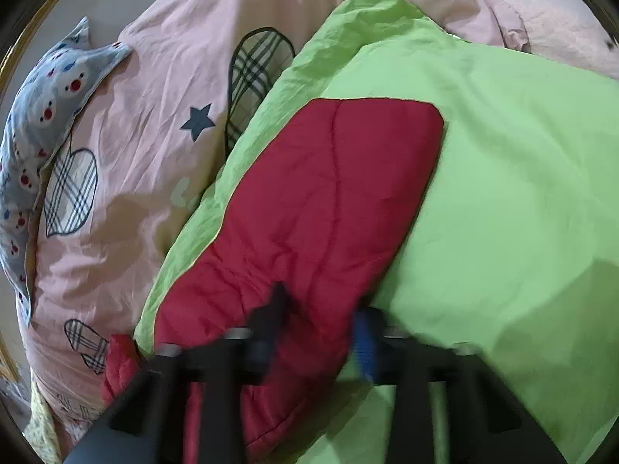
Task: Fold large clothes
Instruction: 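Grasp the red coat sleeve with the right tool and fold it across the body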
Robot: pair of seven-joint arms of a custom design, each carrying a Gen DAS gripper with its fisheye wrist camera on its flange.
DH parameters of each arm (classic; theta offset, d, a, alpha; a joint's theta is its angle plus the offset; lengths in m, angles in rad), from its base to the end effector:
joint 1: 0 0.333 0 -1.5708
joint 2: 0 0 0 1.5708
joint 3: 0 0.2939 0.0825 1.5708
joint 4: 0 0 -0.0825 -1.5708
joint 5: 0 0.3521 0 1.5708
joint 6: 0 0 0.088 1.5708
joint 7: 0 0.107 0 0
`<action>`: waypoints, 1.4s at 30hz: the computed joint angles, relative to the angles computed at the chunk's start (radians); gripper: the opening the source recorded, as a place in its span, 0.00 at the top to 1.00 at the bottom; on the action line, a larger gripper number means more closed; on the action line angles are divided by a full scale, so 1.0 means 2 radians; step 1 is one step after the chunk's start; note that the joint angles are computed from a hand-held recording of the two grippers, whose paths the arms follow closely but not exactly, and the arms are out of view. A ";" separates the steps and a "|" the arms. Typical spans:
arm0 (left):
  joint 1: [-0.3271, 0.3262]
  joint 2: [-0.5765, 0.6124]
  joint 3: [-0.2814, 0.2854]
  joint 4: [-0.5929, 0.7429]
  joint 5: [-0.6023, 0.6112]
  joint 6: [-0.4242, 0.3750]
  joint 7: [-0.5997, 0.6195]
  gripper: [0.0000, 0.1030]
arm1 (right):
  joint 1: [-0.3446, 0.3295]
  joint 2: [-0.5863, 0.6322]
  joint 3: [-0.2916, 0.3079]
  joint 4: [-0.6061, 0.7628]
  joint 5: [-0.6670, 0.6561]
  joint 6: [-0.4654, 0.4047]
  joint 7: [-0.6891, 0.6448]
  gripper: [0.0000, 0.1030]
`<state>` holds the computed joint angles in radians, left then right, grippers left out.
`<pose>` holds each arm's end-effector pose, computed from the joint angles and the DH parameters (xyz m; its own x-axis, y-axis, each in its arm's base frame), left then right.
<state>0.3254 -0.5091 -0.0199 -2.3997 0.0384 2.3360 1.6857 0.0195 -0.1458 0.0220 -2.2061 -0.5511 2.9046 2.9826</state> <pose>0.3954 0.1244 0.5388 0.1898 -0.9772 -0.0951 -0.8968 -0.1331 -0.4219 0.5209 0.0538 0.5297 -0.5233 -0.6613 -0.5374 -0.3686 0.7443 -0.5570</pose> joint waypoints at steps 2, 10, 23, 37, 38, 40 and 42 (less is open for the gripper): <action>-0.004 0.003 0.002 0.001 -0.006 0.001 0.003 0.02 | 0.007 -0.005 -0.004 -0.001 0.010 0.012 -0.029 0.89; -0.010 -0.014 0.018 -0.004 -0.041 -0.003 0.024 0.02 | 0.052 -0.046 0.011 0.004 0.064 0.002 -0.152 0.92; -0.003 -0.058 0.028 -0.013 -0.067 -0.016 0.049 0.02 | 0.163 0.005 0.053 0.116 0.154 -0.031 -0.289 0.93; 0.018 -0.046 0.050 0.003 -0.093 -0.025 0.067 0.02 | 0.238 0.205 0.089 0.303 0.246 -0.137 -0.384 0.92; 0.020 -0.043 0.050 0.003 -0.093 -0.022 0.067 0.02 | 0.240 0.209 0.091 0.302 0.253 -0.139 -0.388 0.92; 0.024 -0.036 0.052 0.006 -0.095 -0.019 0.066 0.02 | 0.244 0.229 0.094 0.316 0.263 -0.155 -0.397 0.92; 0.026 -0.029 0.053 0.010 -0.099 -0.019 0.065 0.02 | 0.253 0.245 0.091 0.329 0.259 -0.185 -0.398 0.92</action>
